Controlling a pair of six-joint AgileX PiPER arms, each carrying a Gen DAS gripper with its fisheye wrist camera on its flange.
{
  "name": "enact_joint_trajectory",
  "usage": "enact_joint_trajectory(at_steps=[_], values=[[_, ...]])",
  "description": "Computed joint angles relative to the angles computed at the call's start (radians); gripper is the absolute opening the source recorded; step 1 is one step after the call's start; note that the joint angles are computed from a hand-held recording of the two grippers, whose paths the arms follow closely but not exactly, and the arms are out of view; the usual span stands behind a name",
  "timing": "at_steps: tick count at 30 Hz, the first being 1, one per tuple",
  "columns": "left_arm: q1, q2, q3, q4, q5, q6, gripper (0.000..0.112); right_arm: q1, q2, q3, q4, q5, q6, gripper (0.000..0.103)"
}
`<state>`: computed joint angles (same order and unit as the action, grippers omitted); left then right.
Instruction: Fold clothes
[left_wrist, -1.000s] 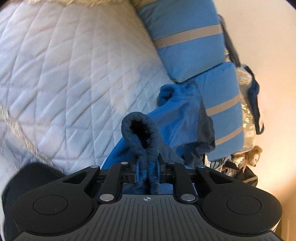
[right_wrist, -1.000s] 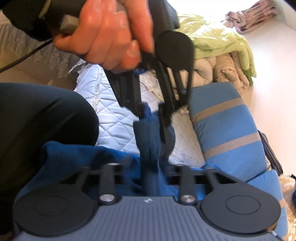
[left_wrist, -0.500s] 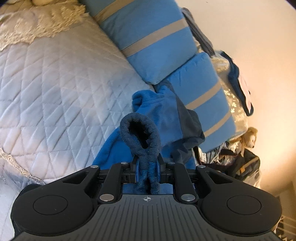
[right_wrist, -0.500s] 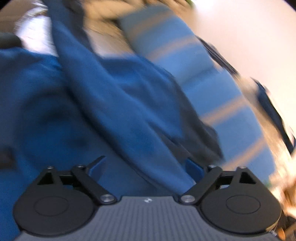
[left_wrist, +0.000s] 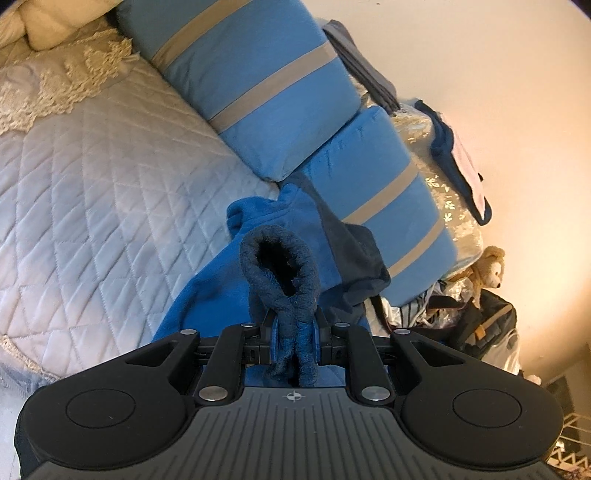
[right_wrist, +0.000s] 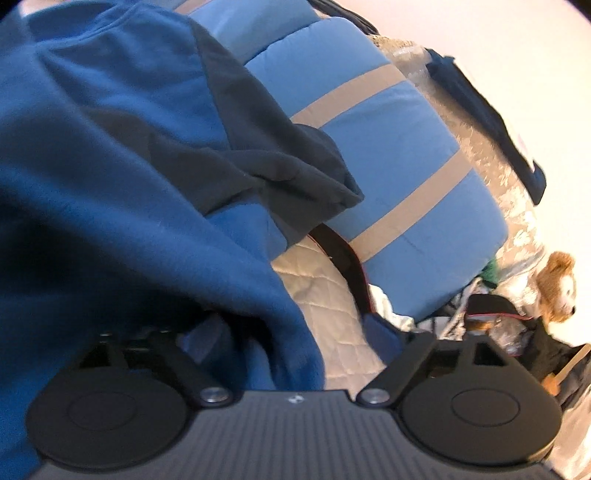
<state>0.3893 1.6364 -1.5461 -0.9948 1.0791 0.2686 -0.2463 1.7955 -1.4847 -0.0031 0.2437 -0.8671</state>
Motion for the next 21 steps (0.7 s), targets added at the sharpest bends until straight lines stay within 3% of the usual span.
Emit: enact_joint_trajectory(at_steps=[4,6,7,8,10,12,14,16,18,19,21], values=[[-0.027,0.016,-0.058,0.017,-0.001,-0.035,0.015,-0.033,0.066,-0.136,0.278,0.099,-0.139,0.066],[-0.041,0.028,-0.082,0.011,-0.007,-0.046,0.015,-0.056,0.087,-0.192,0.363,0.156,-0.154,0.035],[-0.049,0.035,-0.093,0.007,-0.012,-0.049,0.015,-0.069,0.093,-0.21,0.379,0.173,-0.111,0.033],[-0.061,0.044,-0.106,0.003,-0.016,-0.052,0.015,-0.08,0.099,-0.231,0.385,0.191,-0.056,0.018],[-0.085,0.059,-0.117,-0.013,-0.027,-0.043,0.016,-0.11,0.114,-0.28,0.366,0.236,0.113,0.016],[-0.115,0.079,-0.127,-0.023,-0.035,-0.035,0.015,-0.147,0.16,-0.374,0.352,0.329,0.278,0.016],[-0.146,0.096,-0.136,0.002,-0.029,-0.049,0.015,-0.196,0.228,-0.5,0.377,0.477,0.409,0.016],[-0.172,0.102,-0.129,0.042,-0.025,-0.062,0.015,-0.227,0.269,-0.564,0.385,0.57,0.471,0.023],[-0.175,0.086,-0.08,0.055,-0.022,-0.043,0.015,-0.247,0.28,-0.563,0.385,0.604,0.475,0.049],[-0.172,0.076,-0.05,0.055,-0.02,-0.029,0.015,-0.248,0.255,-0.515,0.375,0.571,0.429,0.055],[-0.166,0.057,0.007,0.056,-0.014,-0.001,0.015,-0.244,0.185,-0.389,0.353,0.47,0.339,0.077]])
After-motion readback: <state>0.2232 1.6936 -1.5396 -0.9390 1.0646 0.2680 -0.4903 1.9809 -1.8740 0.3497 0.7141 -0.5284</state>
